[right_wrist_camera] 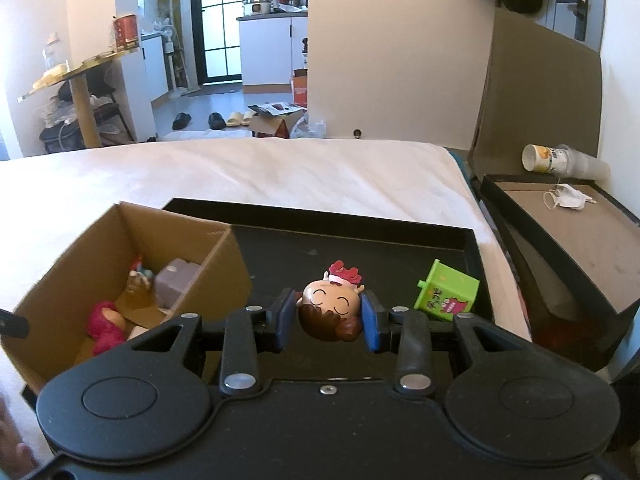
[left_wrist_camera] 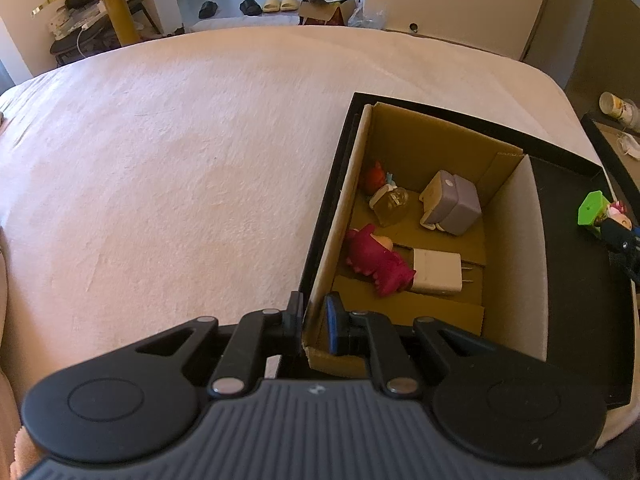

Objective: Organize rigid objects
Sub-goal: 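Lift the doll head with the right gripper and carry it over the box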

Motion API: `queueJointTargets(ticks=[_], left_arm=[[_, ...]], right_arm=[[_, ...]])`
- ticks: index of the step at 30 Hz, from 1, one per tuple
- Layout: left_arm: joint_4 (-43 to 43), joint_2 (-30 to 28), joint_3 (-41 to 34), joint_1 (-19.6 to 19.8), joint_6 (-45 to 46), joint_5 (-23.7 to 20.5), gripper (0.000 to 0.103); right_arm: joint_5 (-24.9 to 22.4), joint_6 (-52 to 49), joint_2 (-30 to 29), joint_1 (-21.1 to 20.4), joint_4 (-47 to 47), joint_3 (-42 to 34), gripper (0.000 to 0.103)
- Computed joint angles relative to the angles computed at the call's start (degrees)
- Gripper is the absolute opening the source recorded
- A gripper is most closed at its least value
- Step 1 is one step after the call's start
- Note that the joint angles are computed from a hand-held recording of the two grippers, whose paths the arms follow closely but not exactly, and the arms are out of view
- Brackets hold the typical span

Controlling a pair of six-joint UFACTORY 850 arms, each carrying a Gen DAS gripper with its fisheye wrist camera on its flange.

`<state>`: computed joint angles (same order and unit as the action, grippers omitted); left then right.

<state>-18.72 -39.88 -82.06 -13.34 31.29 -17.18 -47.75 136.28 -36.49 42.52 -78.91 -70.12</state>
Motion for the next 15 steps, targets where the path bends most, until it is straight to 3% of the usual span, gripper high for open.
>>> queueJointTargets(ticks=[8,15], left_arm=[[-8.2,-0.3,-0.6,1.2,6.9,-1.6,0.011],[-10.6,-0.2,-0.4,1.5,9.1,-1.8,0.011]], right_arm=[[-0.7,-3.1,0.2,0.4,0.4,-2.6,0.035],[-0.1,-6.5,-0.9,0.5,0.2,-5.6,0.035]])
